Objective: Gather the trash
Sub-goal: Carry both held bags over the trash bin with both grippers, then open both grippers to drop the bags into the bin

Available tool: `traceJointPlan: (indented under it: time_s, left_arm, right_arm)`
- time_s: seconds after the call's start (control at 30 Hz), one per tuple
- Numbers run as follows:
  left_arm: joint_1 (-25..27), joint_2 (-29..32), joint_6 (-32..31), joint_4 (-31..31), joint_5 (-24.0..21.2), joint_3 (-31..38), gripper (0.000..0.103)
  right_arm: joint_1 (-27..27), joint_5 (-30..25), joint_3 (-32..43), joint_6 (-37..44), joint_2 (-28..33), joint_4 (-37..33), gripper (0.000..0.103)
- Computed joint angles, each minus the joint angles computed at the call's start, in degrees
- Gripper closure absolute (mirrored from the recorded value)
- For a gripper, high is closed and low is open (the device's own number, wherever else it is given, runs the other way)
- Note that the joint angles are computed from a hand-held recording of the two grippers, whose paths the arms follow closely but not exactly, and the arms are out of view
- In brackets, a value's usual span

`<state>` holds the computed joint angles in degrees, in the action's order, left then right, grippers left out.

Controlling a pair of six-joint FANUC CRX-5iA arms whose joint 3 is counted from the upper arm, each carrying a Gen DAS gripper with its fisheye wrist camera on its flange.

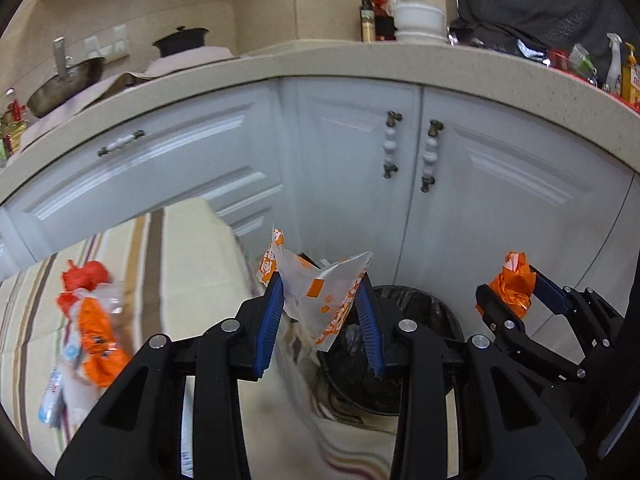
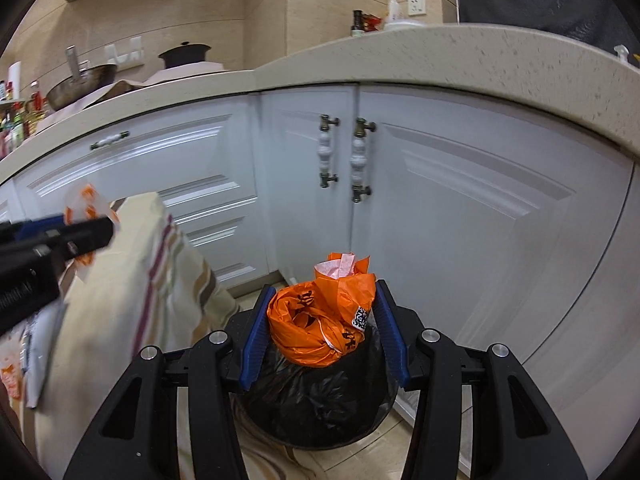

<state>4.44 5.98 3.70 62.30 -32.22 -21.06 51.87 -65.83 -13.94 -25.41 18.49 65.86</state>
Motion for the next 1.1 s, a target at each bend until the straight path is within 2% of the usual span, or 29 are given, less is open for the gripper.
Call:
traceJointPlan:
  time_s: [0.33, 0.4, 0.47, 0.53, 0.63, 0.7, 0.87, 1.1]
  left_arm:
    - [-4.5, 5.5, 12.1, -11.7, 1.9, 4.5, 0.067]
    - [-4.9, 6.7, 14.2, -13.5, 2.3, 5.6, 0.062]
    - [-5.3, 8.0, 16.8, -15.6, 2.4, 6.9, 0.061]
    - [-5.8, 9.4, 19.2, -17.8, 2.9, 8.5, 0.061]
    - [-6.0, 10.4, 20.6, -19.1, 2.6, 9.5, 0.052]
    - [-5.8, 10.9, 20.7, -18.7, 1.8, 10.0, 0.048]
    - [-5.8, 10.7, 17.5, -16.0, 1.3, 9.3, 0.045]
    - [-3.8, 7.6, 12.7, -11.9, -0.7, 7.0, 0.043]
  right_arm:
    - [-4.5, 5.4, -3.8, -2.0, -0.8, 0.7, 0.054]
    - [-5.5, 7.1, -4.3, -2.0, -0.7, 0.9, 0.053]
    - [-6.5, 8.4, -4.1, -1.3, -0.2, 0.2, 0.04]
    - [-7.2, 8.8, -4.2, -2.0, 0.1, 0.3, 0.037]
    - [-7.6, 8.8, -4.1, -2.3, 0.3, -0.5, 0.037]
    - [-7.9, 8.7, -4.4, -2.8, 0.1, -0.4, 0.036]
    - [-7.0, 6.0, -4.3, -2.9, -0.4, -0.8, 0.034]
    - [-4.7, 2.5, -3.4, -2.7, -1.1, -2.3, 0.034]
